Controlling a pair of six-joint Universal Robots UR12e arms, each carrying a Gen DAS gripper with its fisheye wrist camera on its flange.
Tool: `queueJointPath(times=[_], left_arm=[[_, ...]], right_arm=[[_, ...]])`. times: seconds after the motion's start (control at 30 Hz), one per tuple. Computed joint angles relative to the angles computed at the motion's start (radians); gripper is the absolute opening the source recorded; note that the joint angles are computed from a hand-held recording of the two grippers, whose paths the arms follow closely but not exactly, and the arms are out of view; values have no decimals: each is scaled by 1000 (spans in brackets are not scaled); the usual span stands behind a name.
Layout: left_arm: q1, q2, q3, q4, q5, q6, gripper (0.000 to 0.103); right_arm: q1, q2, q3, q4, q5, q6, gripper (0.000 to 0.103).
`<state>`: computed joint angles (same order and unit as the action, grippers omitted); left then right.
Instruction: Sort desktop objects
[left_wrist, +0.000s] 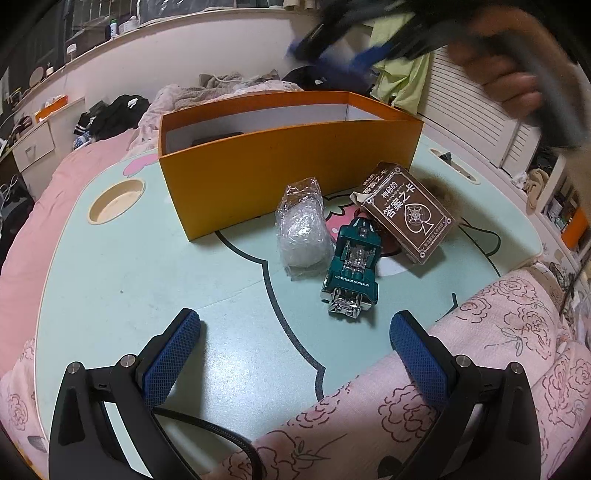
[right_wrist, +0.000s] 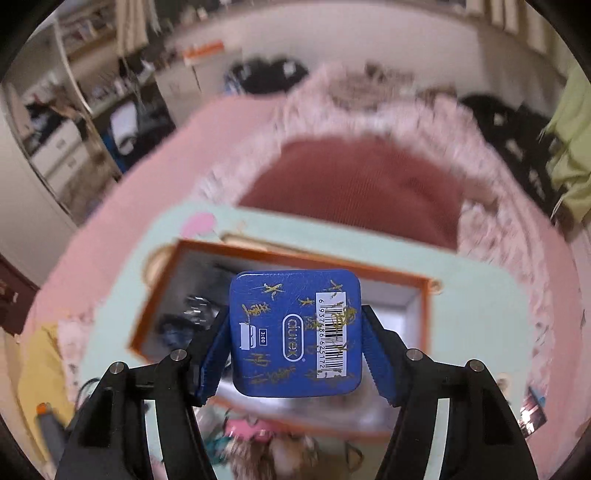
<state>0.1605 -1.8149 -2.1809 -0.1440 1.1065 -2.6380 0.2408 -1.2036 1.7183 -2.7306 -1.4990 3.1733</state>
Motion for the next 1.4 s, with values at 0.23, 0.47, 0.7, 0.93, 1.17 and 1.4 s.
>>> queueJointPath(times=[0.23, 0.47, 0.7, 0.93, 1.17, 1.4], left_arm=[[-1, 0, -1, 2, 2, -1, 102], [-2, -2, 2, 0, 9, 2, 103], [-2, -7, 4, 3, 9, 2, 103], [-4, -7, 4, 6, 11, -2, 103], [-4, -8, 4, 6, 13, -1, 103], [0, -4, -1, 10, 8, 0, 103]], right_arm=[[7, -119, 221, -34, -115, 81, 66], [-17, -62, 266, -99, -43, 163, 66], [-18, -43, 292, -314, 1, 201, 80], [-4, -65, 369, -393, -47, 124, 91], [39, -11, 400, -494, -170, 33, 103], [39, -2, 406, -518, -174, 36, 103]])
